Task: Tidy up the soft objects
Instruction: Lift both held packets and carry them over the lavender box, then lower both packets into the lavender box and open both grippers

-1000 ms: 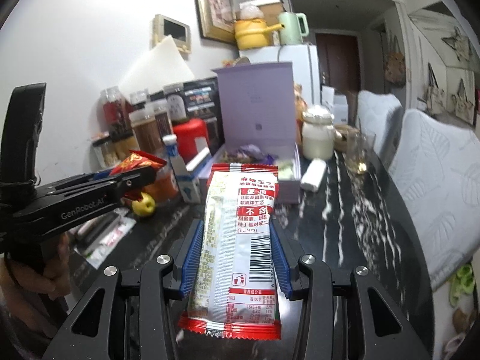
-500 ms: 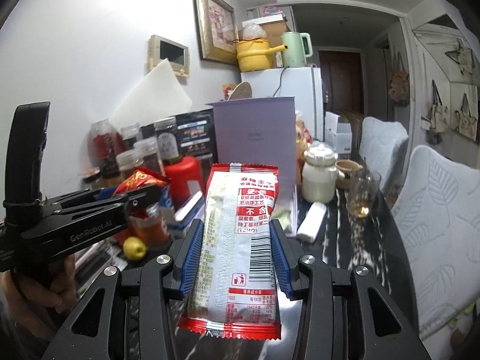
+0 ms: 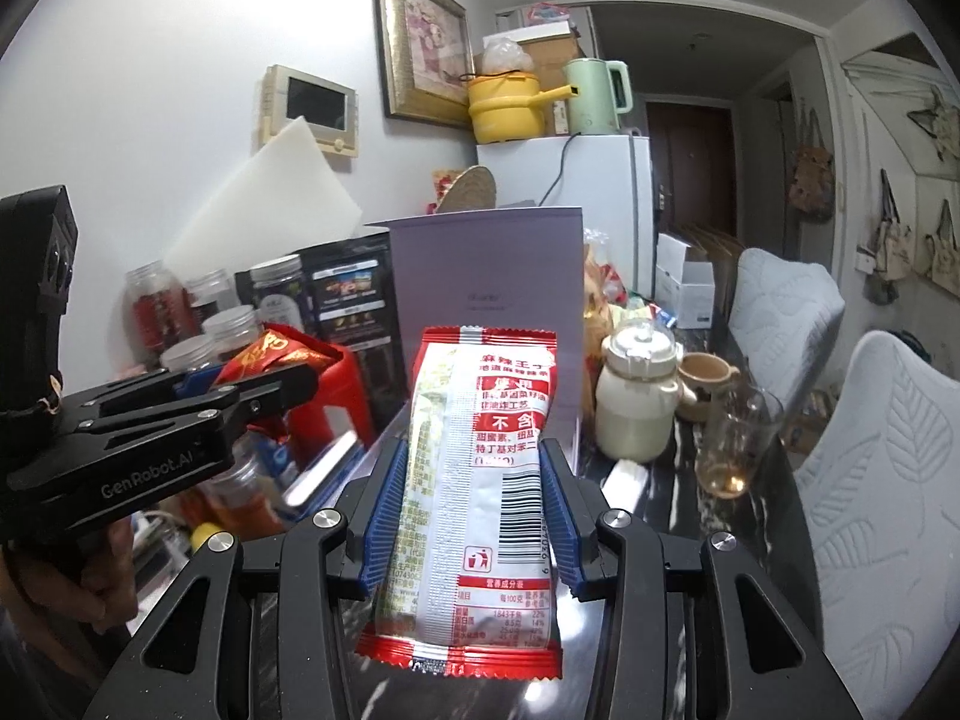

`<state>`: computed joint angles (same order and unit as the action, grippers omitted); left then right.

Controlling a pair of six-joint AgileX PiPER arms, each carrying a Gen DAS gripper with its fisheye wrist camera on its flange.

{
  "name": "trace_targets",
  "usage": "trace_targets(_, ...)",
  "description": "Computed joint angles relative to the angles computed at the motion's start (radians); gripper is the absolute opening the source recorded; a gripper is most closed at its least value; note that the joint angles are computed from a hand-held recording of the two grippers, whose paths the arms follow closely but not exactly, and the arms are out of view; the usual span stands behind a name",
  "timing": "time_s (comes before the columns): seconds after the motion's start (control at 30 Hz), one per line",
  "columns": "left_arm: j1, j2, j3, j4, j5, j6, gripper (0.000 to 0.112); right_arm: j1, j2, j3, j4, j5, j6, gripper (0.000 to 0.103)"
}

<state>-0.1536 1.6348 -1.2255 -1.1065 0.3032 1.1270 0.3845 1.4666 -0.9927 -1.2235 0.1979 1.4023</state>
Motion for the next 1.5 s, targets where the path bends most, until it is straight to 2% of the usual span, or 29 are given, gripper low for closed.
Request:
trace_targets(0.23, -0.017, 0.175, -0.218, 0.157, 0.013, -0.166, 0.035, -0.079, 0.137, -0.145, 0.127, -0.061, -0.170, 0.043)
trace_targets(0.5, -0.021, 0.358, -0.461, 0.350, 0.043, -0.376, 0.035, -0.146, 0.303, -0.342, 0.660, -0.081, -0.747, 0.043)
trace_targets(0.63, -0.018, 0.440, -0.576, 0.432, 0.092, -0.464, 0.035, -0.152, 0.379, -0.429, 0.688, -0.063, -0.808, 0.043)
trace_targets(0.73, -0.018, 0.495, -0.649, 0.494, 0.112, -0.526, 0.035, -0.163, 0.434, -0.490, 0.874, -0.056, -0.998, 0.043)
trace_targets(0.87, -0.023, 0.555, -0.713, 0.603, 0.103, -0.647, 0.035, -0.167, 0.518, -0.579, 0.983, -0.031, -1.105, 0.043)
trace_targets(1.03, -0.021, 0.644, -0.833, 0.736, 0.165, -0.770, 0.035, -0.179, 0.581, -0.641, 1.206, 0.003, -1.308, 0.043)
trace_targets(1.1, -0.019, 0.680, -0.889, 0.757, 0.209, -0.795, 0.035, -0.184, 0.601, -0.659, 1.230, 0.011, -1.321, 0.043)
trace_targets(1.2, -0.016, 0.750, -1.005, 0.777, 0.303, -0.824, 0.035, -0.193, 0.629, -0.696, 1.309, 0.056, -1.404, 0.043)
trace_targets(1.33, -0.032, 0.825, -1.105, 0.849, 0.369, -0.878, 0.035, -0.210, 0.672, -0.751, 1.415, 0.133, -1.507, 0.043)
trace_targets(1.4, -0.036, 0.862, -1.161, 0.870, 0.405, -0.895, 0.035, -0.217, 0.694, -0.775, 1.452, 0.160, -1.532, 0.043)
trace_targets(1.5, -0.040, 0.913, -1.244, 0.902, 0.459, -0.925, 0.035, -0.216, 0.718, -0.799, 1.406, 0.178, -1.490, 0.043)
